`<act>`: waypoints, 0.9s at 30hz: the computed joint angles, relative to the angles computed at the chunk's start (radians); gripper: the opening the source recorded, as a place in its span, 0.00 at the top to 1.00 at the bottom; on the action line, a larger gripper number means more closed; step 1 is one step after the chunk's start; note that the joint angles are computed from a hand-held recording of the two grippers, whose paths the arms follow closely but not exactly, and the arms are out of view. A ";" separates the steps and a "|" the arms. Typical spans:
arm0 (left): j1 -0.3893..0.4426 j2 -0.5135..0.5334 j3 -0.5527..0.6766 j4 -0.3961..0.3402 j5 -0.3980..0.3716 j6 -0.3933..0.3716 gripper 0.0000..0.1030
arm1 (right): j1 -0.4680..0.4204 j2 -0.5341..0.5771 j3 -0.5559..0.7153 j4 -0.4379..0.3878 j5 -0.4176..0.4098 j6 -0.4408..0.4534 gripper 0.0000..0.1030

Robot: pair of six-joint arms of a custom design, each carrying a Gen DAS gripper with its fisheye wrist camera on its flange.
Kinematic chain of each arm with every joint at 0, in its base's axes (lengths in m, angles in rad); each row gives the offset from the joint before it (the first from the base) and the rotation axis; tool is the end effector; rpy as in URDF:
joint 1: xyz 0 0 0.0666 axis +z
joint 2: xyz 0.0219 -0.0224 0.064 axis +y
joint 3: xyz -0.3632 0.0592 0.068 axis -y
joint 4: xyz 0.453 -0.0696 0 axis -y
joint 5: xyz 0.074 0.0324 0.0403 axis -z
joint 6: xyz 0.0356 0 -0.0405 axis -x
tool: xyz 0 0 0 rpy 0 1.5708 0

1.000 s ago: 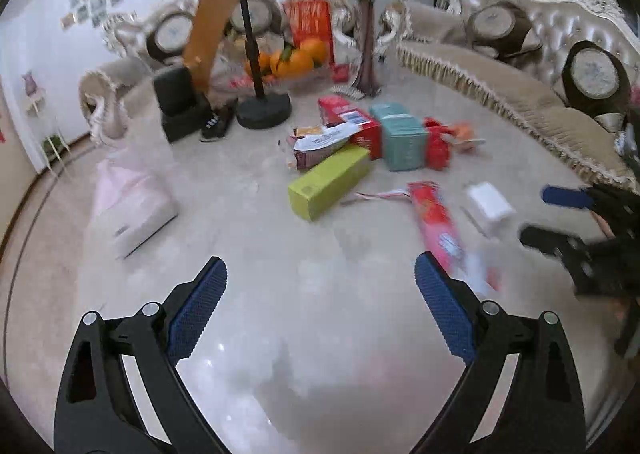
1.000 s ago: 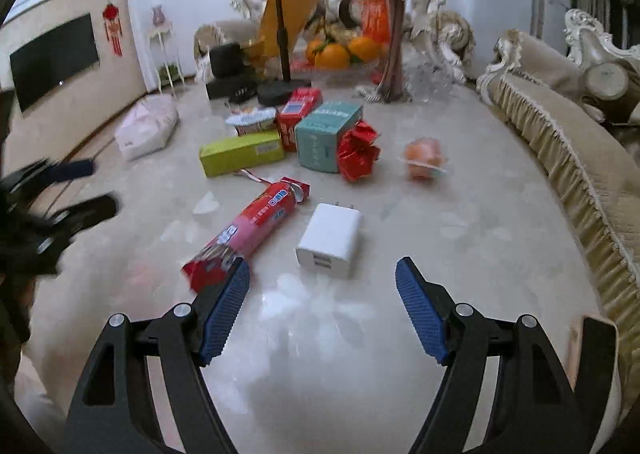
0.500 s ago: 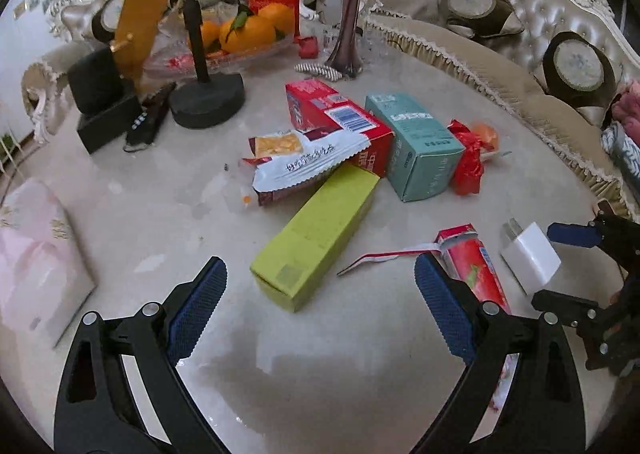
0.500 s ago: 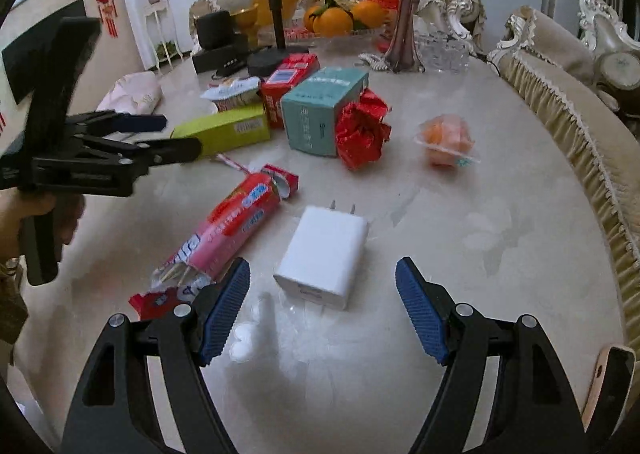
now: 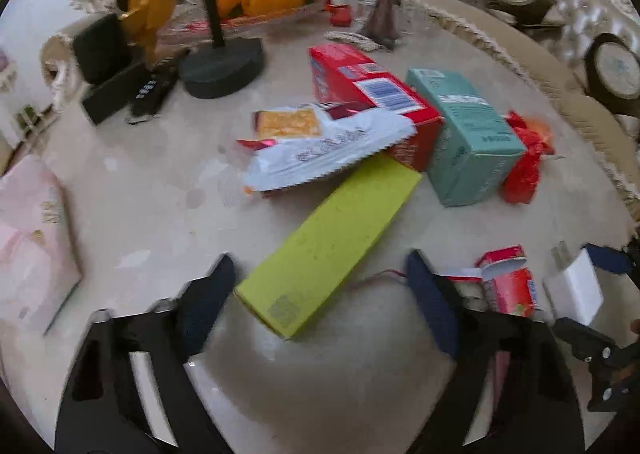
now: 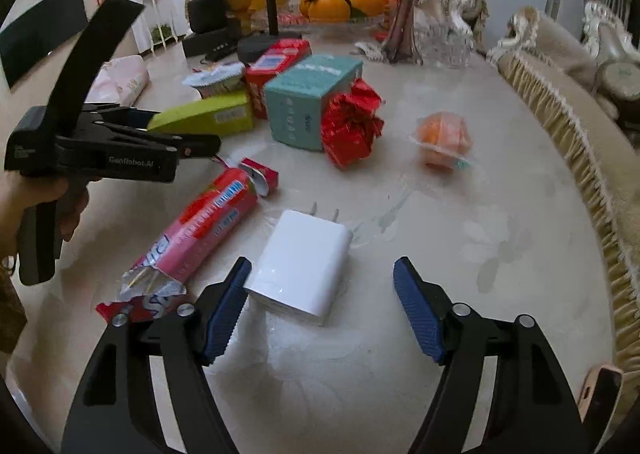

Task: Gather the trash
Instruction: 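Grasp yellow-green box with left tool while right tool grasps white charger, then carry yellow-green box and white charger to the wastebasket and release both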

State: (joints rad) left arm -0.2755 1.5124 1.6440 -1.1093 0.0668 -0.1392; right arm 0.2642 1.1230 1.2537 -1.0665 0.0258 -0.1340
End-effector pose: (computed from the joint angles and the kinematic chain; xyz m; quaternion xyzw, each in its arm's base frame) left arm 0.5561 -0.1601 0.4657 0.2063 0.9333 -0.0518 0.2892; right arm 0.4250 0.1136 0.4581 -0.0578 0.9482 0.0497 0.3084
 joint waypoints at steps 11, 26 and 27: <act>0.030 -0.101 -0.100 0.026 0.060 0.105 0.71 | -0.035 -0.060 -0.045 0.001 -0.064 0.011 0.65; 0.085 -0.514 -0.430 0.116 0.173 0.248 0.72 | -0.090 -0.252 -0.167 0.023 -0.291 -0.078 0.65; 0.088 -0.550 -0.453 0.115 0.185 0.250 0.72 | -0.089 -0.265 -0.169 0.026 -0.295 -0.072 0.65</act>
State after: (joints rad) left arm -0.1873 0.9627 1.1915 -0.9942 0.2516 0.1108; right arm 0.1749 0.8583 1.0842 -1.0405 -0.2693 -0.2058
